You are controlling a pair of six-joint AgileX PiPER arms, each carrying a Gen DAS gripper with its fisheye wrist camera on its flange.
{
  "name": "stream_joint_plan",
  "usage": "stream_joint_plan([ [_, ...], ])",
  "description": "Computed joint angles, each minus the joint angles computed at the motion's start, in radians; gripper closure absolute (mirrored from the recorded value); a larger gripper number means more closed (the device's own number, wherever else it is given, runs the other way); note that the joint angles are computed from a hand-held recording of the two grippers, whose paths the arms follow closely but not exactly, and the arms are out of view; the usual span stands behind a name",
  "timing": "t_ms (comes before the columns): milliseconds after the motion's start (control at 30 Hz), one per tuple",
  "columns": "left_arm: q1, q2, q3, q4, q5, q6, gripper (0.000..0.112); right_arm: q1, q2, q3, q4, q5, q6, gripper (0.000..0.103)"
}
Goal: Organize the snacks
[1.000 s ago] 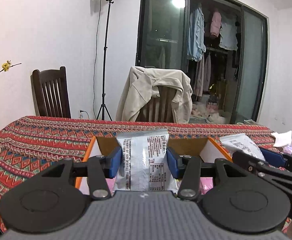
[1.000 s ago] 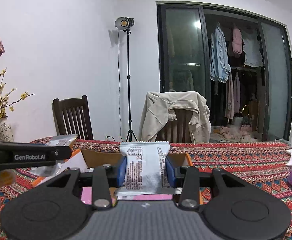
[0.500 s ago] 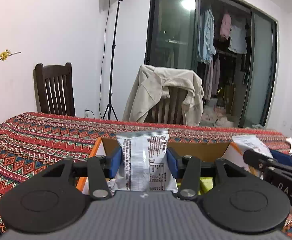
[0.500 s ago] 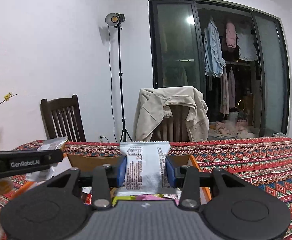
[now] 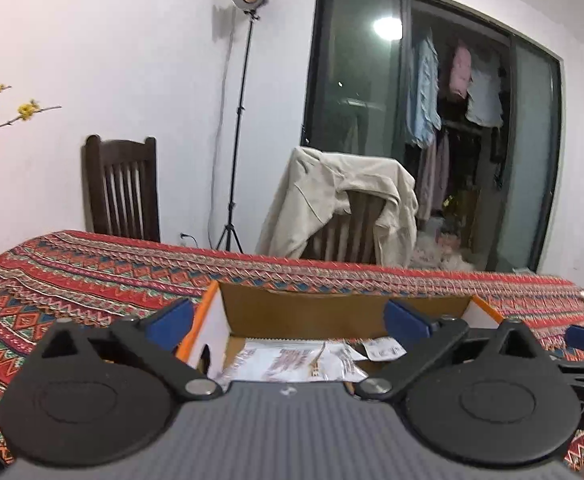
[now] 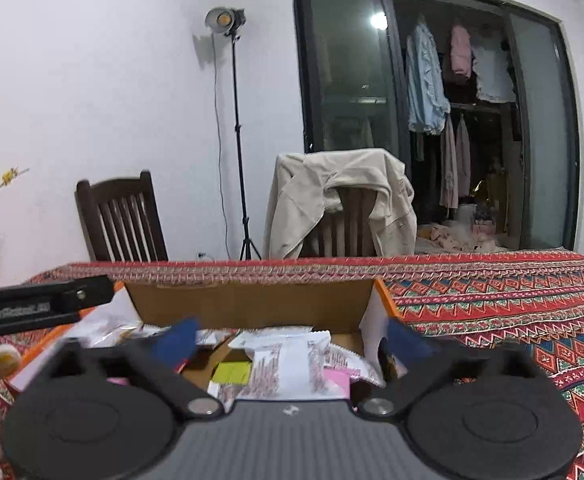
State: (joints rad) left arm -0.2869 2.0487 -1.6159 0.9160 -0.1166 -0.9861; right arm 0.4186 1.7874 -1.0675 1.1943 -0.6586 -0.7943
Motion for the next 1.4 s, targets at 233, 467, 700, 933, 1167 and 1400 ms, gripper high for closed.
stream_joint_plan([
  [233, 0.002, 0.003, -0.016, 0.071, 0.016, -0.075, 0.009, 0.007, -0.002, -0.004, 0.038, 0.004, -0.042, 0.0],
  [467, 0.021, -0.106, 0.058, 0.217, -0.014, -0.23, 0.009, 0.058, -0.088, 0.026, 0.094, -0.046, -0.11, 0.0],
  [700, 0.099, -0.314, 0.307, 0.232, -0.158, -0.202, 0.009, 0.198, -0.248, 0.175, 0.186, -0.147, -0.166, 0.0],
  [933, 0.195, -0.453, 0.577, 0.204, -0.295, -0.109, 0.009, 0.401, -0.34, 0.349, 0.297, -0.266, -0.119, 0.0],
  [1167, 0.268, -0.513, 0.741, 0.27, -0.331, -0.135, 0.009, 0.53, -0.348, 0.421, 0.397, -0.323, -0.085, 0.0],
  [1400, 0.29, -0.546, 0.823, 0.269, -0.354, -0.068, 0.009, 0.602, -0.34, 0.465, 0.436, -0.346, -0.027, 0.0],
])
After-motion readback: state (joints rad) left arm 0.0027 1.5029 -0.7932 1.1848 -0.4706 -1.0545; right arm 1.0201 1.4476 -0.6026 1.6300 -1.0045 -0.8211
